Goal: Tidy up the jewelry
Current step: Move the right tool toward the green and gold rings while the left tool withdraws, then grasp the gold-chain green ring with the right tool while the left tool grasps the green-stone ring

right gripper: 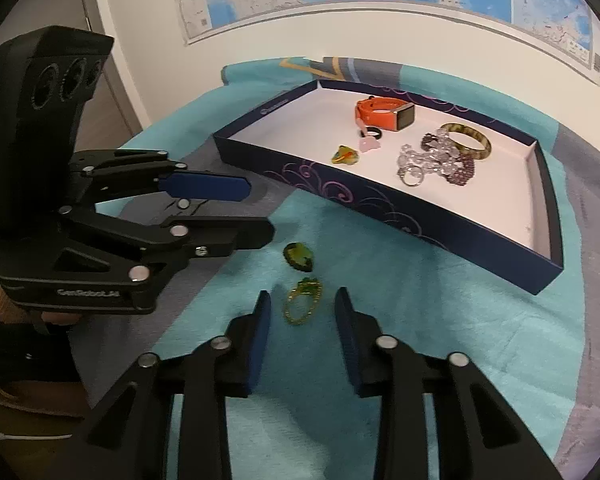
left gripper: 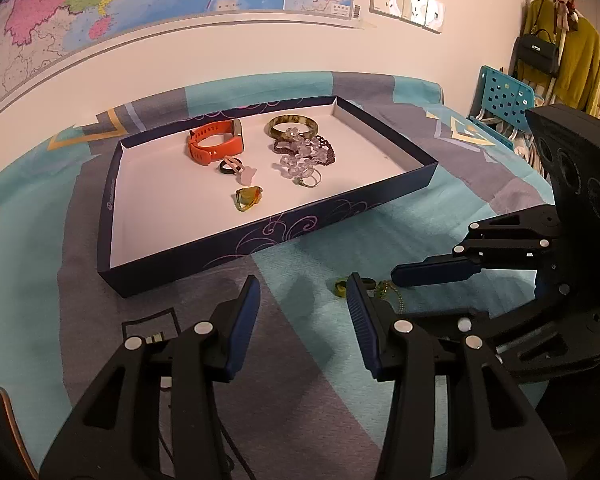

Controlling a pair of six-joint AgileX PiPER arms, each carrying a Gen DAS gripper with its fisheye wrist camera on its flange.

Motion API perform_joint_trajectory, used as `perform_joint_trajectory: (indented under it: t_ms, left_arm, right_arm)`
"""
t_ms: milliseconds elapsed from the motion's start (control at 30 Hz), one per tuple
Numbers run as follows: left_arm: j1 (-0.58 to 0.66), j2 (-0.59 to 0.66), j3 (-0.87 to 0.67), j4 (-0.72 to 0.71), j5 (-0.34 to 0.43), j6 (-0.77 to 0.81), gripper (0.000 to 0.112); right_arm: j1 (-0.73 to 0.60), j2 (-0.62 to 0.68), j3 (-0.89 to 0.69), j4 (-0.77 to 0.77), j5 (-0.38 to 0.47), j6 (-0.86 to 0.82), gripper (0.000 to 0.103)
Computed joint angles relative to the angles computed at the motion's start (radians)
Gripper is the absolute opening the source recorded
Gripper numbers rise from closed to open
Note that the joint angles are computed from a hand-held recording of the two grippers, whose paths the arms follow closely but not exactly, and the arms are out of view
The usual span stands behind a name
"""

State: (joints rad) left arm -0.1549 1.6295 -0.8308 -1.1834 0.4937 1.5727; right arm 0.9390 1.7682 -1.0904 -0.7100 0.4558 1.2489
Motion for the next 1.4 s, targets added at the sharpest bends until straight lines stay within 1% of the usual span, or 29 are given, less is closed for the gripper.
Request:
perform_joint_trajectory:
  t_ms: [33, 67, 167, 367, 500, 633, 700, 800, 900, 1067, 1400]
  left_arm:
    - [0.0, 0.0, 0.0, 0.001, 0.001, 0.0, 0.045]
    - [-0.002, 0.0, 0.001, 0.001, 0.001, 0.003, 0.045]
    - [-0.005, 0.002, 0.002, 0.005, 0.01, 0.009, 0.045]
    - [-0.025, -0.002, 0.014, 0.006, 0.025, 0.045, 0.045]
    - [-0.062, 0.01, 0.01, 0.041, 0.002, 0.015, 0.044]
    - [-0.092, 0.03, -0.011, 0.089, -0.008, -0.045, 0.036]
    - [-0.111, 0.052, -0.036, 0.15, -0.023, -0.123, 0.03]
    - [-0.113, 0.063, -0.05, 0.162, -0.022, -0.148, 0.023]
    - [-0.105, 0.069, -0.057, 0.161, -0.009, -0.156, 0.023]
    - [-0.108, 0.065, -0.054, 0.155, -0.017, -0.157, 0.022]
    - [-0.082, 0.037, -0.038, 0.106, 0.0, -0.138, 0.022]
  right_arm:
    - [0.0, 0.001, -0.001, -0.007, 0.013, 0.01, 0.018]
    - [-0.003, -0.001, 0.001, -0.008, 0.015, 0.013, 0.013]
    - [-0.013, -0.015, 0.021, -0.021, 0.008, 0.04, 0.01]
    - [-0.025, -0.034, 0.048, -0.058, 0.017, 0.095, 0.01]
    - [-0.034, -0.048, 0.067, -0.075, 0.014, 0.126, 0.01]
    - [-0.039, -0.056, 0.078, -0.084, 0.005, 0.14, 0.01]
    - [-0.038, -0.056, 0.078, -0.085, 0.004, 0.141, 0.01]
    - [-0.039, -0.059, 0.081, -0.088, -0.002, 0.145, 0.01]
    - [-0.041, -0.062, 0.085, -0.092, -0.008, 0.149, 0.01]
    - [-0.038, -0.065, 0.09, -0.11, -0.01, 0.168, 0.01]
    - [-0.039, -0.067, 0.087, -0.134, -0.007, 0.191, 0.01]
